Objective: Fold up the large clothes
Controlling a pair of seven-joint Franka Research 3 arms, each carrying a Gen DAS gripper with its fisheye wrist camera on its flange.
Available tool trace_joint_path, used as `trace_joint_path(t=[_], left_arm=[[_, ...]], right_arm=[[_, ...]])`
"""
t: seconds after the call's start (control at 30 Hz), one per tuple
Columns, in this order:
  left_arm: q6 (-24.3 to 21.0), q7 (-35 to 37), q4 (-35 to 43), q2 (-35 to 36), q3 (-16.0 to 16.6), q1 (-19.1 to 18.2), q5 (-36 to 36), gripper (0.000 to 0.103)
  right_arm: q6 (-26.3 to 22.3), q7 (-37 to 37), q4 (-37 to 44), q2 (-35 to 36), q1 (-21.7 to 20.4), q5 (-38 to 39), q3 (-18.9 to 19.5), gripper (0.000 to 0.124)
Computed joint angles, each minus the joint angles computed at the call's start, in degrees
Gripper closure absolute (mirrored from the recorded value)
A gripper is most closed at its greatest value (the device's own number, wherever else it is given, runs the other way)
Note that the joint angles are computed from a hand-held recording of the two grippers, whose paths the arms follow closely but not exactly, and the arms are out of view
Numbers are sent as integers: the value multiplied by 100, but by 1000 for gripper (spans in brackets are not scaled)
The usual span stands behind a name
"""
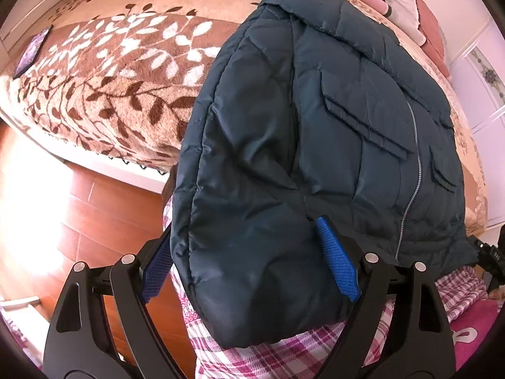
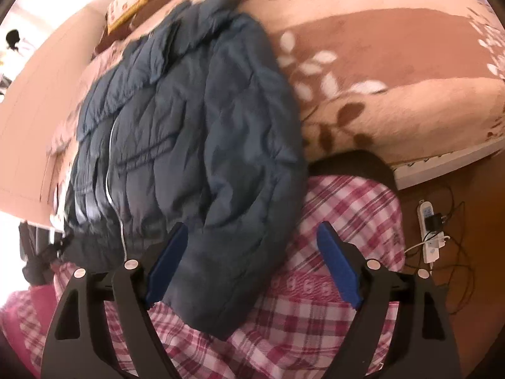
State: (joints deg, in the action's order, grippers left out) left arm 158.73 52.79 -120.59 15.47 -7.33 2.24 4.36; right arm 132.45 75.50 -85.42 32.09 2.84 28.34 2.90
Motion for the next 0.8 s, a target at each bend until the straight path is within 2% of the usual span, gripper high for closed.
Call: trace_joint_path(t=[0.17,0.27,0.37,0.43,0.53,0.63,0.73,0.8], left_arm=[[237,345,-135,-13,-202,222,-499,20],[505,696,-253,-20,-357,366,-874,30],[606,670,-276,-32,-266,263,-772,43],[688,640,-293,-56,-219,215,-677,61],[755,593,-306,-121,-172,177,-578,79],[840,593,-273,-180,-197,205,-610,86],[1058,836,-301,-295,-348,360,-869,89],[1233,871,-277,-374,-316,326,-840,89]], right_arm=[[-307,-188,173,118,-60,90,88,41],[-566,-131,390,271,-62,94,70,52],[-814,-137,581,408,-123,192,117,68],[-948,-183,653,469,-193,328,171,84],[-942,-375,568,430,-298,605,258,100],[-753,-646,371,285,-385,990,355,107],[-633,-929,299,167,-529,1550,493,108],[-591,-1110,346,113,-598,1912,564,108]])
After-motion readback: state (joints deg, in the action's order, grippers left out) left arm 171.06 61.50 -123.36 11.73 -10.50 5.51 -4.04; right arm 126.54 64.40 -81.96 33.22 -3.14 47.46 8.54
